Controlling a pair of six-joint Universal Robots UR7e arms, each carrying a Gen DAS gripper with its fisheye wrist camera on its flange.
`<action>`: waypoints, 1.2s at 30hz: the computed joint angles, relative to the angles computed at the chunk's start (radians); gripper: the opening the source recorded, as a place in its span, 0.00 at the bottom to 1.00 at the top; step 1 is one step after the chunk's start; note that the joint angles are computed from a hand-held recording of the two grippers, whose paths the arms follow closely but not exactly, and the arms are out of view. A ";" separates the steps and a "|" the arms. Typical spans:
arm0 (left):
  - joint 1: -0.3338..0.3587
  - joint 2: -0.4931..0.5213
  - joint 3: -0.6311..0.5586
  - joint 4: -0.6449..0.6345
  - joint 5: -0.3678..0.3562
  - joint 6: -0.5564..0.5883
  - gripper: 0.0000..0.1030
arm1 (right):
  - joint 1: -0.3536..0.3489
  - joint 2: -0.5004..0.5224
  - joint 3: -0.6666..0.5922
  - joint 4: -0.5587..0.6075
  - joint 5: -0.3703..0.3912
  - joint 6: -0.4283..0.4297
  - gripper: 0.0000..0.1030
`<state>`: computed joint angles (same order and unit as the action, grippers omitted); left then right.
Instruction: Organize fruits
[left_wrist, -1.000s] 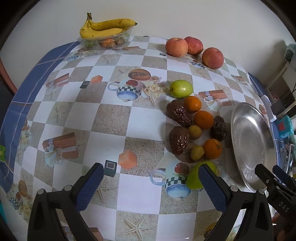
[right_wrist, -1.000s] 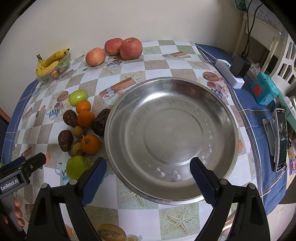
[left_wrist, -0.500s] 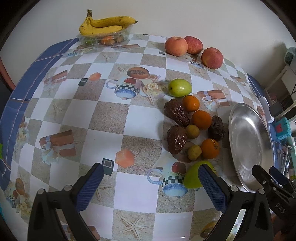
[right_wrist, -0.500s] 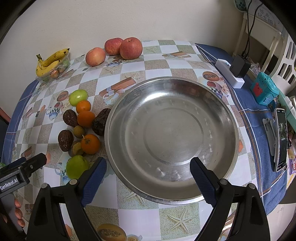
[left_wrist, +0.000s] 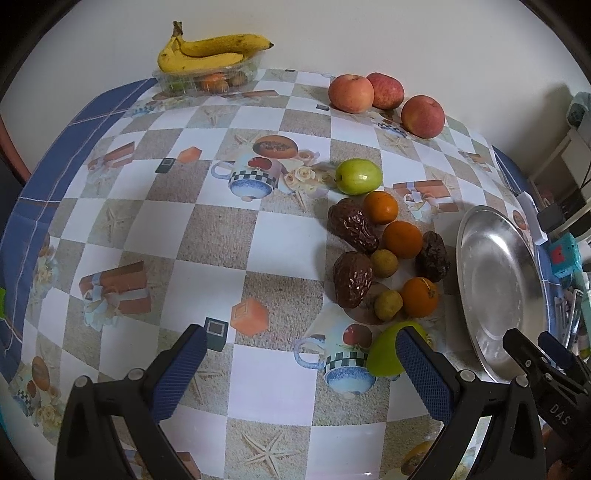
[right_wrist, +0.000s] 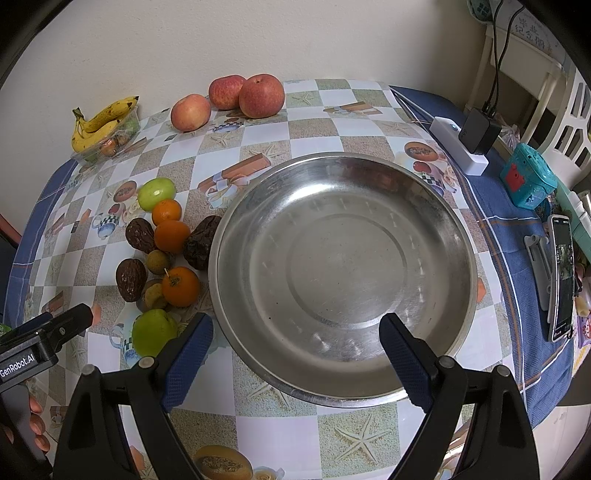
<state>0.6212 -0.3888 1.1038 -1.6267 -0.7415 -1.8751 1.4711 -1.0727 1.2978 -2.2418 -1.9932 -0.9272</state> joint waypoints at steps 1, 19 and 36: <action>0.000 0.000 -0.001 0.003 0.002 0.000 1.00 | 0.000 0.000 0.000 0.000 0.000 0.000 0.89; -0.028 -0.033 0.054 0.031 0.174 -0.077 1.00 | -0.001 -0.022 0.009 0.043 0.091 0.005 0.89; 0.028 -0.094 0.203 -0.427 0.090 0.110 0.83 | 0.056 0.018 0.017 0.252 0.054 0.119 0.71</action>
